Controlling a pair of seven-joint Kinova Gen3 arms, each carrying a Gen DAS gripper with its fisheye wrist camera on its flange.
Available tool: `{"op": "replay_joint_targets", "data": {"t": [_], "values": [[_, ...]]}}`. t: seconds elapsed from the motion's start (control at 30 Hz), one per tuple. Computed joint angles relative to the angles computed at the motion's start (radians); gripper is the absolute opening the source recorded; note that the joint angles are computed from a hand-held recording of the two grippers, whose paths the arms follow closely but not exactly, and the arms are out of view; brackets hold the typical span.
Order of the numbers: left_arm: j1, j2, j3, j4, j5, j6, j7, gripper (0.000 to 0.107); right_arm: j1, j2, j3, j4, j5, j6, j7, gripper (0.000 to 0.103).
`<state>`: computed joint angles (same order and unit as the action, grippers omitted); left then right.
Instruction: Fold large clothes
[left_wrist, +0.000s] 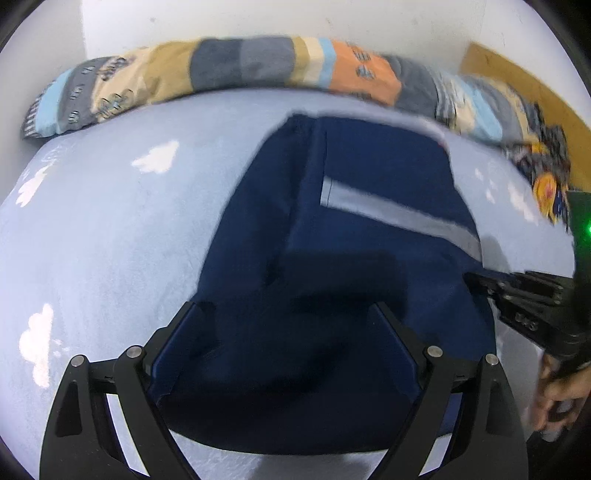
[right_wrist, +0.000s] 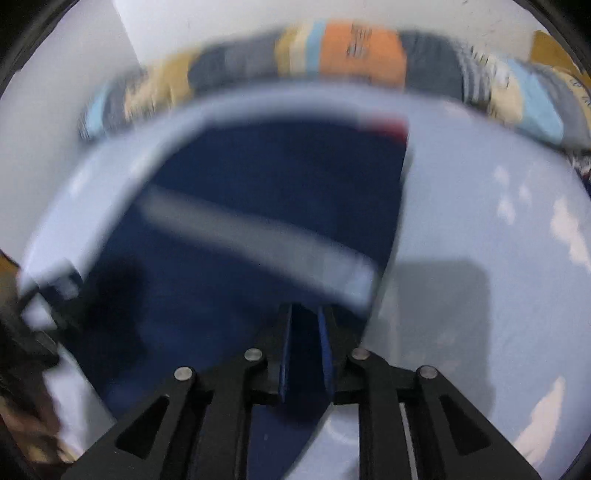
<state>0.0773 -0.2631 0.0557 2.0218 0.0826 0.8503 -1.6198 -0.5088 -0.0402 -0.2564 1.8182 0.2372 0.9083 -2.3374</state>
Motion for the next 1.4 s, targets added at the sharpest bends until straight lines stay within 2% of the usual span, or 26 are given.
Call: {"op": "replay_joint_targets", "data": {"t": [0.03,0.1,0.13,0.2,0.23,0.27,0.3,0.37,0.5,0.6,0.67,0.7,0.77,0.8,0.97,1.07,1.17,1.23,1.27,1.37,1.4], "values": [[-0.02,0.01,0.021,0.0,-0.008,0.012,-0.008,0.092,-0.016,0.0,0.005,0.023,0.019,-0.025,-0.035,0.017],[-0.062,0.008,0.037,0.002,0.024,0.022,-0.073,0.092,-0.068,-0.011,0.071,0.021,0.008,-0.027,-0.066,0.018],[-0.073,0.002,0.018,-0.007,0.065,0.042,-0.113,0.092,-0.1,-0.034,0.118,0.012,-0.022,-0.014,-0.058,0.02],[-0.062,-0.005,-0.067,-0.039,0.146,0.097,-0.195,0.092,-0.13,-0.122,0.165,0.022,-0.103,-0.036,-0.021,0.024],[-0.058,-0.009,-0.113,-0.047,0.186,0.112,-0.235,0.092,-0.118,-0.168,0.165,0.049,-0.144,-0.064,0.015,0.032],[-0.06,-0.009,-0.16,-0.058,0.221,0.129,-0.276,0.092,-0.087,-0.214,0.148,0.069,-0.184,-0.075,0.055,0.051],[-0.08,-0.002,-0.194,-0.068,0.261,0.15,-0.317,0.092,-0.04,-0.261,0.122,0.098,-0.225,-0.094,0.096,0.065],[-0.164,0.038,-0.225,-0.092,0.342,0.213,-0.392,0.092,0.003,-0.327,0.122,0.167,-0.306,-0.148,0.161,0.066],[-0.331,0.163,-0.27,-0.132,0.496,0.366,-0.49,0.092,-0.046,-0.322,0.289,0.22,-0.469,-0.189,0.305,0.066],[-0.339,0.256,-0.38,-0.134,0.618,0.488,-0.521,0.092,-0.085,-0.305,0.428,0.259,-0.591,-0.206,0.398,0.066],[-0.366,0.322,-0.409,-0.13,0.699,0.563,-0.566,0.092,-0.139,-0.295,0.521,0.291,-0.672,-0.23,0.434,0.066],[-0.352,0.343,-0.43,-0.127,0.723,0.581,-0.588,0.092,-0.173,-0.286,0.567,0.301,-0.713,-0.236,0.459,0.066],[-0.32,0.369,-0.426,-0.129,0.723,0.583,-0.593,0.092,-0.201,-0.263,0.628,0.305,-0.794,-0.218,0.54,0.066],[-0.321,0.376,-0.403,-0.131,0.716,0.575,-0.588,0.092,-0.186,-0.249,0.631,0.311,-0.835,-0.22,0.581,0.066],[-0.334,0.402,-0.307,-0.134,0.72,0.549,-0.584,0.092,0.0,-0.154,0.537,0.32,-1.032,-0.161,0.782,0.066],[-0.369,0.42,-0.249,-0.119,0.776,0.557,-0.601,0.093,0.018,-0.09,0.546,0.327,-1.154,-0.136,0.903,0.068],[-0.353,0.389,-0.204,-0.103,0.765,0.493,-0.603,0.093,0.026,-0.058,0.545,0.351,-1.268,-0.167,1.012,0.074],[-0.373,0.368,-0.167,-0.091,0.776,0.494,-0.619,0.093,0.049,-0.061,0.516,0.352,-1.282,-0.197,1.036,0.072],[-0.366,0.347,-0.154,-0.092,0.765,0.486,-0.625,0.093,0.085,-0.062,0.474,0.342,-1.265,-0.209,1.037,0.068],[-0.342,0.302,-0.131,-0.089,0.752,0.491,-0.618,0.093,0.204,-0.096,0.337,0.301,-1.151,-0.238,0.97,0.052],[-0.331,0.288,-0.124,-0.083,0.758,0.51,-0.61,0.093,0.251,-0.109,0.294,0.282,-1.11,-0.227,0.942,0.05]]}}
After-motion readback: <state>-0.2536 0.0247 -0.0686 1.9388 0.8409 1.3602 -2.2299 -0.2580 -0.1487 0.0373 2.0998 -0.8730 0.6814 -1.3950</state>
